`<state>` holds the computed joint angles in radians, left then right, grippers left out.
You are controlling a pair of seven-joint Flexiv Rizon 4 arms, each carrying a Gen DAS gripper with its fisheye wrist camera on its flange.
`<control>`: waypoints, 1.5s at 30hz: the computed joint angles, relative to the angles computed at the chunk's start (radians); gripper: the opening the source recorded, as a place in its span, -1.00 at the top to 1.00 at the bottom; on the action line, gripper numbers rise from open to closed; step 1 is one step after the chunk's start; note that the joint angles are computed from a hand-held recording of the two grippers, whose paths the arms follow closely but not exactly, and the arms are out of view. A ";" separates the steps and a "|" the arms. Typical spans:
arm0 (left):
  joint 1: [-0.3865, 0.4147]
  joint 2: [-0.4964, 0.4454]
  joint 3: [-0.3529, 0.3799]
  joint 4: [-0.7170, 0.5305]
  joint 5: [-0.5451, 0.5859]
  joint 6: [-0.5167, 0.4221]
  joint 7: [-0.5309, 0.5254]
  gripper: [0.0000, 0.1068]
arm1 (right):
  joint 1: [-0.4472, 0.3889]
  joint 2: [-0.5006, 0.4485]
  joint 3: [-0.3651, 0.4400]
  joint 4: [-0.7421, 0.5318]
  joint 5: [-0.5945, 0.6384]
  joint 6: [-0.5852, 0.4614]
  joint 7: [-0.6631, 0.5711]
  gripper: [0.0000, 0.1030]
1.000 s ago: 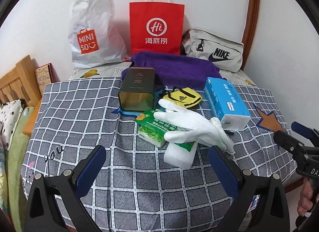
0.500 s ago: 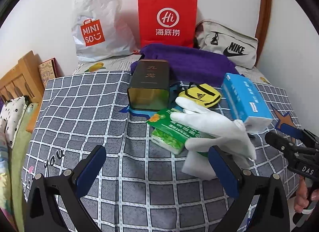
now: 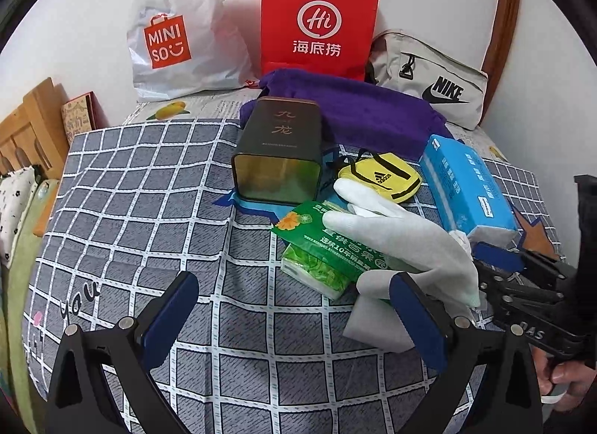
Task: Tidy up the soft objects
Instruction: 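Grasp a white cotton glove with the right gripper while the left gripper approaches the other glove, then close the left gripper on the other white cotton glove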
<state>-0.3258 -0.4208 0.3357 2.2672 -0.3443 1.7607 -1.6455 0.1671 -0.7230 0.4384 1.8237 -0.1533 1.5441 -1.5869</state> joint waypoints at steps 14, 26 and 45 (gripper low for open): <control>0.264 -0.001 -0.281 -0.039 0.097 0.008 0.061 -0.92 | -0.058 0.028 0.047 0.035 0.038 0.010 -0.066 0.60; 0.161 -0.082 -0.225 -0.197 0.154 -0.163 0.079 -0.85 | -0.112 0.086 0.018 0.116 0.021 0.059 -0.033 0.60; 0.325 -0.151 -0.388 -0.082 0.211 0.225 0.048 0.09 | -0.141 0.068 0.051 0.118 -0.004 0.056 -0.011 0.60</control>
